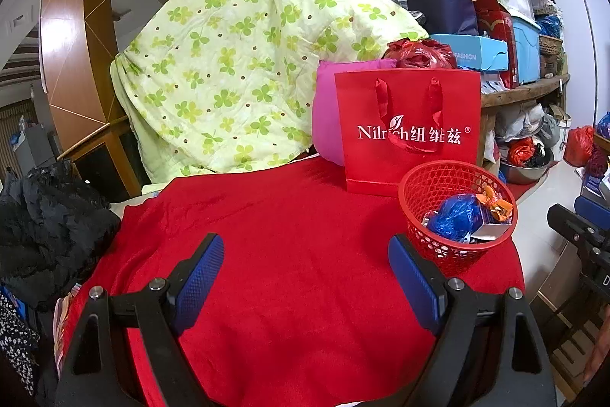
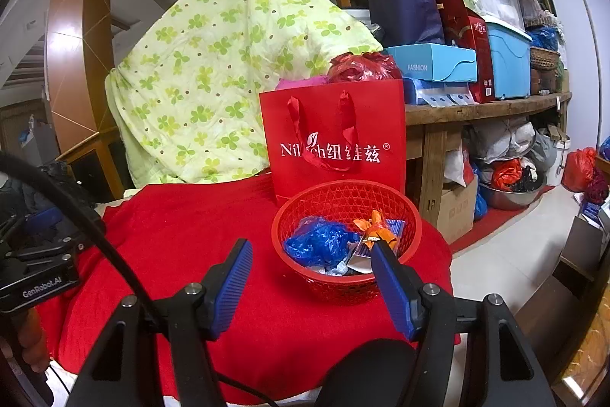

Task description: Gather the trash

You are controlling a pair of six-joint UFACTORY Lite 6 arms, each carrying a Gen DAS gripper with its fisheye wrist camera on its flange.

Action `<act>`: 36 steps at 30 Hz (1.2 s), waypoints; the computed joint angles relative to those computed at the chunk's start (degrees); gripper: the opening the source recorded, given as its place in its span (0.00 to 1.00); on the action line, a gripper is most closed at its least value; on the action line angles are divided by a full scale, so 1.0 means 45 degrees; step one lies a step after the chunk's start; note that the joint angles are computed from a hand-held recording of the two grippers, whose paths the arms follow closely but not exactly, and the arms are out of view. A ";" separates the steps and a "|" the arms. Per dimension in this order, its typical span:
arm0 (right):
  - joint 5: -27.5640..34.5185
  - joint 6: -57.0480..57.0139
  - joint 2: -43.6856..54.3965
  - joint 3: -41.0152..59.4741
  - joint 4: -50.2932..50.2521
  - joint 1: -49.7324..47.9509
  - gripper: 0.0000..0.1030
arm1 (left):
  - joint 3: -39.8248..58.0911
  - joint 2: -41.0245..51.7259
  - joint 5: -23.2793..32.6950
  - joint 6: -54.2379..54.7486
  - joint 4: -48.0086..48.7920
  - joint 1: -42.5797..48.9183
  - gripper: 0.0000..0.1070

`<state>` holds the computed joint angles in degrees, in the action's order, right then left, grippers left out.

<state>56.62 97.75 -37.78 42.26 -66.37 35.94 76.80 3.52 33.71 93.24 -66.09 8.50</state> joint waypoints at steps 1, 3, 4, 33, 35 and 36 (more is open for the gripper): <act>0.0000 0.0000 0.0000 0.0000 0.0000 0.0000 0.66 | 0.0009 0.0015 0.0046 0.0011 0.0009 0.0035 0.82; 0.0074 0.0095 0.0038 -0.0013 -0.0007 0.0096 0.66 | 0.0049 -0.0006 -0.0024 -0.0166 0.0163 -0.0017 0.82; 0.0102 0.0129 0.0040 -0.0024 -0.0039 0.0125 0.66 | 0.0045 -0.0039 -0.0055 -0.0266 0.0250 -0.0050 0.82; 0.0212 0.0326 0.0273 -0.0066 0.0113 0.0085 0.66 | 0.0005 0.0098 0.0018 0.0017 0.0150 0.0092 0.82; 0.0268 0.0401 0.0332 -0.0056 0.0112 0.0140 0.66 | -0.0099 0.0092 -0.0017 0.0214 0.0019 0.0116 0.82; 0.0285 0.0419 0.0351 -0.0046 0.0115 0.0154 0.66 | -0.0088 0.0099 -0.0013 0.0215 0.0020 0.0114 0.82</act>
